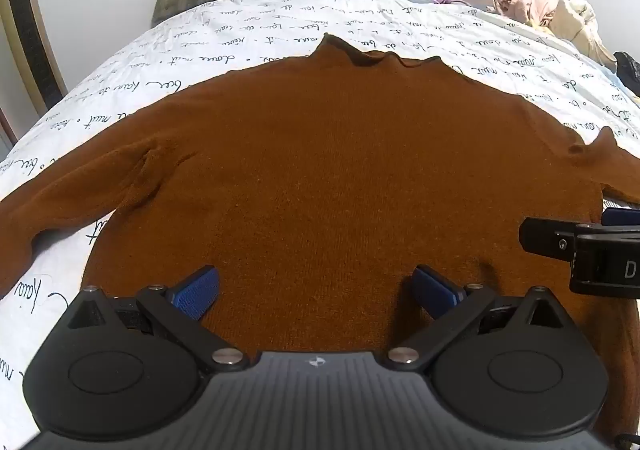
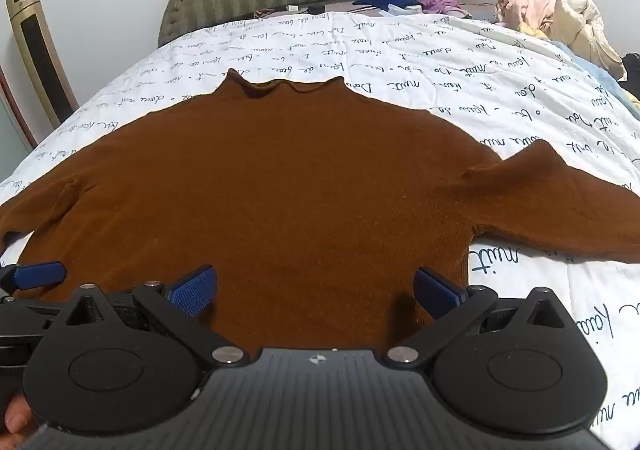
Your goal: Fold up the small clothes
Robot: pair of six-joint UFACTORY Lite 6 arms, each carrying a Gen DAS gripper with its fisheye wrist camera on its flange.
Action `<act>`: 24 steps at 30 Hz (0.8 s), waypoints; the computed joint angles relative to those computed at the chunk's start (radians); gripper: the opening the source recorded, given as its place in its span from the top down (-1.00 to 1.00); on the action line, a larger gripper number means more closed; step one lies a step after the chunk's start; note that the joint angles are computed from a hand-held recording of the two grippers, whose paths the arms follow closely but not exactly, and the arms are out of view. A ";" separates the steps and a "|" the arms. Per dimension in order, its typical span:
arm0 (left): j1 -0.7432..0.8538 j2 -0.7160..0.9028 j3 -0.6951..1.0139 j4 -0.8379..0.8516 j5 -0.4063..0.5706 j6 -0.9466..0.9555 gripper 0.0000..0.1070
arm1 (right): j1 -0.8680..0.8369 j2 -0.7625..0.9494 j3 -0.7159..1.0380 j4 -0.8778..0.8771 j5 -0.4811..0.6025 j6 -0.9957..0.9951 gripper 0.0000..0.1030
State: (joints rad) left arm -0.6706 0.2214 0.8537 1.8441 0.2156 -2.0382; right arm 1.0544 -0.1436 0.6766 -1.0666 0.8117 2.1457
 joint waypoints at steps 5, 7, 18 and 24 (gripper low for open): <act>0.001 0.001 0.000 0.015 0.000 -0.016 -0.93 | -0.001 0.009 0.014 0.011 0.014 -0.013 -0.99; 0.001 0.000 -0.001 0.023 0.000 -0.023 -0.93 | -0.015 -0.003 -0.003 0.005 0.000 -0.019 -0.99; 0.020 -0.029 -0.021 0.171 -0.015 -0.163 -0.93 | -0.002 -0.005 -0.001 0.030 0.023 -0.022 -0.99; 0.002 -0.030 -0.027 0.129 0.010 -0.124 -0.93 | 0.005 -0.011 -0.015 0.026 0.021 -0.007 -0.99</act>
